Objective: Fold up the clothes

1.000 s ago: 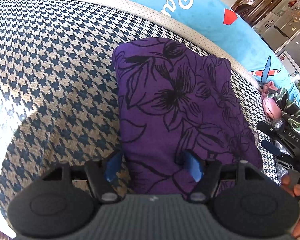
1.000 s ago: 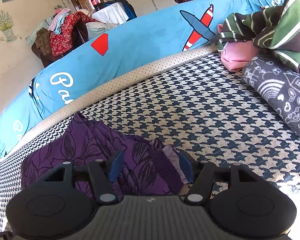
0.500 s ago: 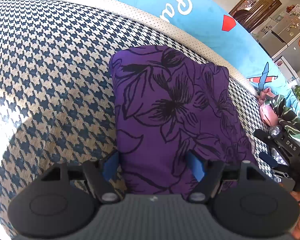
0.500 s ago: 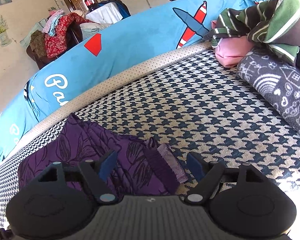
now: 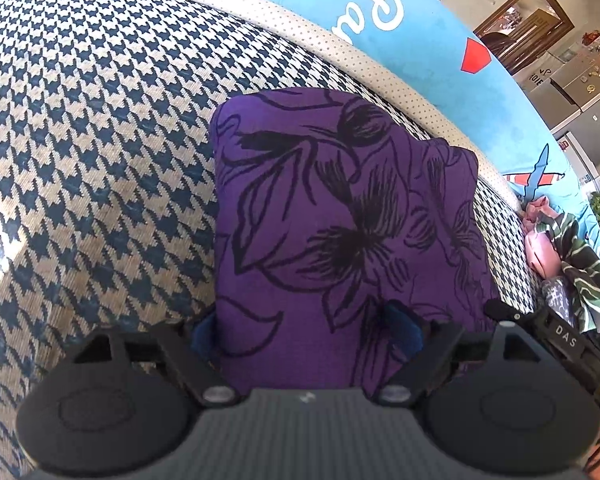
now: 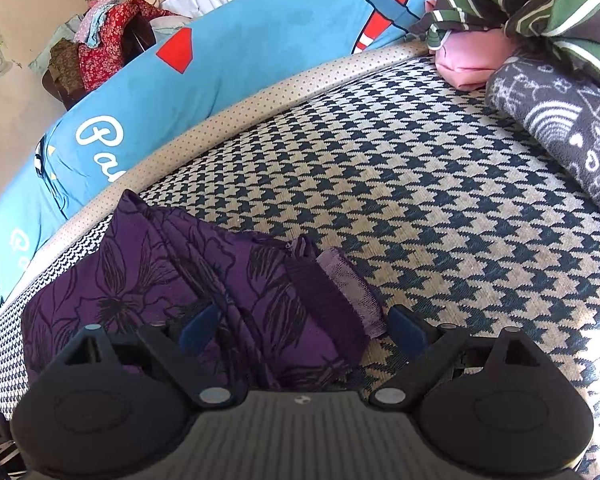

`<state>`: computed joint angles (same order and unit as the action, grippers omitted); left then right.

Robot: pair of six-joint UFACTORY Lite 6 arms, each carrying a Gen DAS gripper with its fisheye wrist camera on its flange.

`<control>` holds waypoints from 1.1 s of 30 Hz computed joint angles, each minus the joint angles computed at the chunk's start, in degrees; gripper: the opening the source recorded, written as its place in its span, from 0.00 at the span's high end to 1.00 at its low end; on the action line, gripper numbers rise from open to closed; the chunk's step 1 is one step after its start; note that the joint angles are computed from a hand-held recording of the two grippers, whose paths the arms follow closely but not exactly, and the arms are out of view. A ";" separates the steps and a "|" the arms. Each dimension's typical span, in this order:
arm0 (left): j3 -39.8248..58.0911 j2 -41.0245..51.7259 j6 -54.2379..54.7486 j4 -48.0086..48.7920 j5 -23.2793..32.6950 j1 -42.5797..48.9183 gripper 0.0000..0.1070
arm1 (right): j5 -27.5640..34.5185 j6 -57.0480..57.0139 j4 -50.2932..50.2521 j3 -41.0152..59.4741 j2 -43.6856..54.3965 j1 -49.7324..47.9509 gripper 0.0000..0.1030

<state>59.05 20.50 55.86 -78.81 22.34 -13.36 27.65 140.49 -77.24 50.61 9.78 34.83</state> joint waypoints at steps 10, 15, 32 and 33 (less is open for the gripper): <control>3.43 3.90 4.02 -4.60 -2.05 -2.68 0.15 | -0.51 5.42 -6.83 1.74 3.49 0.57 0.04; 4.65 5.08 5.64 -6.72 -2.07 -2.90 0.27 | -0.45 0.86 -5.67 5.80 7.24 1.99 0.14; 5.10 -0.40 -12.18 16.42 -6.05 -0.84 0.67 | -4.74 12.07 -16.00 7.20 7.81 4.28 0.71; 5.63 -0.72 -14.98 21.01 -6.54 -0.65 0.67 | -5.60 13.72 -17.32 7.16 7.66 4.52 0.71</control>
<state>64.68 19.78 40.89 -57.80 15.80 -14.02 22.04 154.22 -94.56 57.78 17.44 39.35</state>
